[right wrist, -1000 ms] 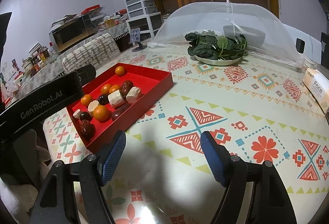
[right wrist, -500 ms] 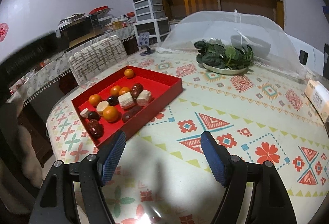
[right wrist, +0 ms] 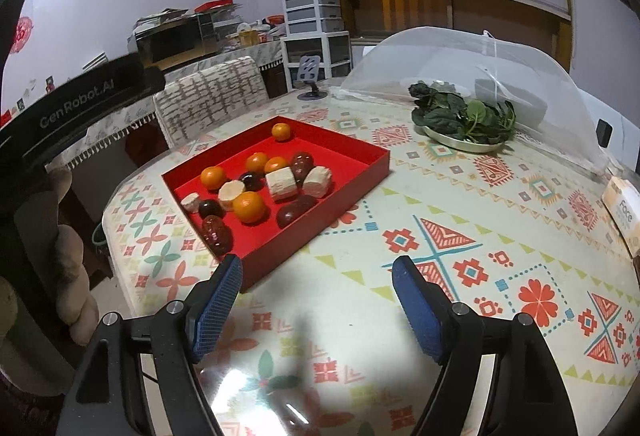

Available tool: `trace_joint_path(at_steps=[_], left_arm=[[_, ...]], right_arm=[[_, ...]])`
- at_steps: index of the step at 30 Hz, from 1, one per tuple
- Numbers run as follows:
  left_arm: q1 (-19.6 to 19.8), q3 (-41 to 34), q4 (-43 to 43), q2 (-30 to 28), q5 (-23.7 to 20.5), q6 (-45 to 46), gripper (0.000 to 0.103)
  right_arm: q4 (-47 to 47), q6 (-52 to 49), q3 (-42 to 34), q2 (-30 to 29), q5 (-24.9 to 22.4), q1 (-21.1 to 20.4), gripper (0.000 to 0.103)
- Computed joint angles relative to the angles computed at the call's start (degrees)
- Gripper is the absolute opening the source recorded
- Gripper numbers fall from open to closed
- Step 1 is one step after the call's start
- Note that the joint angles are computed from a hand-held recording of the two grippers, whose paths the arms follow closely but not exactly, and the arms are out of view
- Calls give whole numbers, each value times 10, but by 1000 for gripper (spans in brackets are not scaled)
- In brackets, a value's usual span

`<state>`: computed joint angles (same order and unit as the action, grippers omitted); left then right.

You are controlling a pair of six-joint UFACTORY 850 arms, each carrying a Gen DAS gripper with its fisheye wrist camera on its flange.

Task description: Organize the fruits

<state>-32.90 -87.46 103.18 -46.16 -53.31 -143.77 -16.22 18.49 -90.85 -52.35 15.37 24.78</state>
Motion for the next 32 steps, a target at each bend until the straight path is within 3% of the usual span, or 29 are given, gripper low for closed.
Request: trace_joint_path(at_steps=[2,6,12,23,32], left_arm=[[1,6,12,3,1,-13,103],[14,16,26,10,58,-39,103],[30,25,24,12,103,-71,103],[37,6,-51,-2,128,-9,103],[34,-25,-118,-19,132,63,103]], right_arm=[[10,-15,-1,0,-2,4,83],[15,-27,-3,-2,-8,11,83],[39,-56,-5,-3,-14,18,84],[34,-57,-15,-10,-29,25,85],[-35,35,-21,-13,-32,14,86]])
